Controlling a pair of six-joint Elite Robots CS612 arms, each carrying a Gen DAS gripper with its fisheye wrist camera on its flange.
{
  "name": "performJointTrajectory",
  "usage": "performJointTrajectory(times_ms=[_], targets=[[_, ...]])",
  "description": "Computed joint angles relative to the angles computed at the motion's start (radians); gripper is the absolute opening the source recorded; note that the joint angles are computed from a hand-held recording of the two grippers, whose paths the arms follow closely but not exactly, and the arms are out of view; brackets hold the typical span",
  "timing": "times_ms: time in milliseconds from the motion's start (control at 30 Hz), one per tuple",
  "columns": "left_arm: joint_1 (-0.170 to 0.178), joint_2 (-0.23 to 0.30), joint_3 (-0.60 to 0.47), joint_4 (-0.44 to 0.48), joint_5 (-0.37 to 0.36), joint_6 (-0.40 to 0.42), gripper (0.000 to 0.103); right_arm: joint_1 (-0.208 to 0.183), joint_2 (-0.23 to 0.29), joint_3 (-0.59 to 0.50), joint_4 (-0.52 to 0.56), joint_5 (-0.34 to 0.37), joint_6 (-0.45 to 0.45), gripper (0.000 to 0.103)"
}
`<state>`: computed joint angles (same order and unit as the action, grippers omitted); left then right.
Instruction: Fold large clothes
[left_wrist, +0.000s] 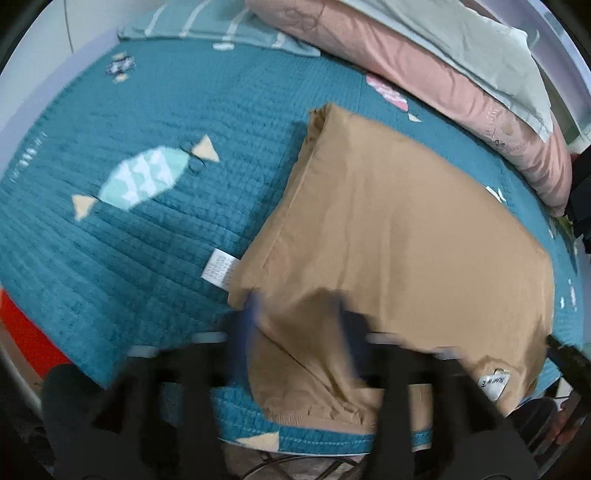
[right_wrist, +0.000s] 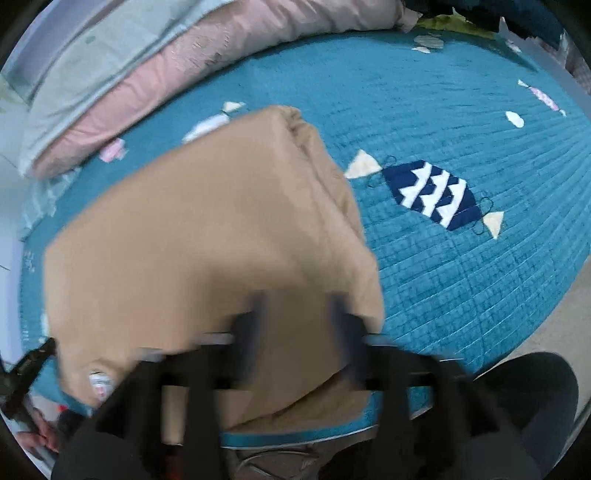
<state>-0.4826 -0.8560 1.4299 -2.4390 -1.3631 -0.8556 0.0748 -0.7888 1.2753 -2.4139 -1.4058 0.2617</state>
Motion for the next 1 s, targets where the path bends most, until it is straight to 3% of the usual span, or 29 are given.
performJointTrajectory(times_ms=[33,267,600,800,1000], targets=[[-0.007,-0.007,0.007,-0.004,0.025,0.001,0.075,0.003,-0.007,0.008,-0.03,-0.014,0.004,0.095],[-0.031,-0.02,-0.002,0.021,0.08,0.063,0.075,0.014,-0.019,0.003,-0.023,-0.028,-0.045,0.095],[-0.05,-0.015,-0.021,0.026,0.076,0.091,0.075,-0.013,-0.016,0.002,0.004,-0.01,0.005,0.095],[-0.057,-0.006,-0.035,0.046,0.064,0.103,0.075,-0.055,0.02,-0.041,0.051,0.109,0.036,0.095],[-0.061,0.004,-0.049,0.065,0.046,0.11,0.076,-0.106,0.079,-0.081,0.128,0.407,0.047,0.095]])
